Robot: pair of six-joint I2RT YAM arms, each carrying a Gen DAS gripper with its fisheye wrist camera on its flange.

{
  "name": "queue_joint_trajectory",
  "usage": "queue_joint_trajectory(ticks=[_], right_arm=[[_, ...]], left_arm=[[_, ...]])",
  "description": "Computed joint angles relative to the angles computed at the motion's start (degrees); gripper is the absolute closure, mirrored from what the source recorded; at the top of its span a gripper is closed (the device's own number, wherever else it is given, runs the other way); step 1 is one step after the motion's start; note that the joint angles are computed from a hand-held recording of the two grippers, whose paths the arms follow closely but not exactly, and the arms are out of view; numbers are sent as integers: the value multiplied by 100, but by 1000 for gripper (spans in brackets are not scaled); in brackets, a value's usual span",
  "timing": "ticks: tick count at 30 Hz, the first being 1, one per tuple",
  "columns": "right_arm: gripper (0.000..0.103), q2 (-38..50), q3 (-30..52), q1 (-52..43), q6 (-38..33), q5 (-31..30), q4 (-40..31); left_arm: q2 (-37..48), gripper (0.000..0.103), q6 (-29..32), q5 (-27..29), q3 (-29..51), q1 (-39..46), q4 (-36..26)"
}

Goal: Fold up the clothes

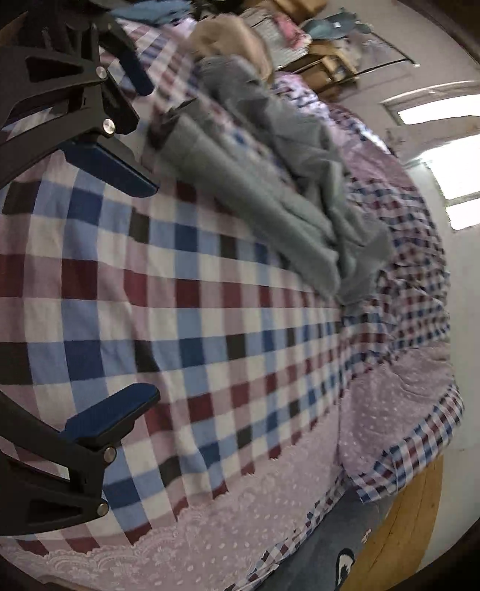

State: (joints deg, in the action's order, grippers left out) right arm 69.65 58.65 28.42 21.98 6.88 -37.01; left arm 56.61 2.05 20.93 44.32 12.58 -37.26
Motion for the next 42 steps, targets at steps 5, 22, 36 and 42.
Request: queue_joint_trajectory(ticks=[5, 22, 36, 42], right_arm=[[0, 304, 1, 20, 23, 53, -9], [0, 794, -49, 110, -218, 668, 65], [0, 775, -80, 73, -232, 624, 71], [0, 799, -58, 76, -211, 628, 70]], left_arm=[[173, 1, -16, -529, -75, -359, 183], [463, 0, -543, -2134, -257, -1368, 640], [550, 0, -468, -2013, -215, -1283, 665], [558, 0, -516, -2186, -210, -1424, 656]])
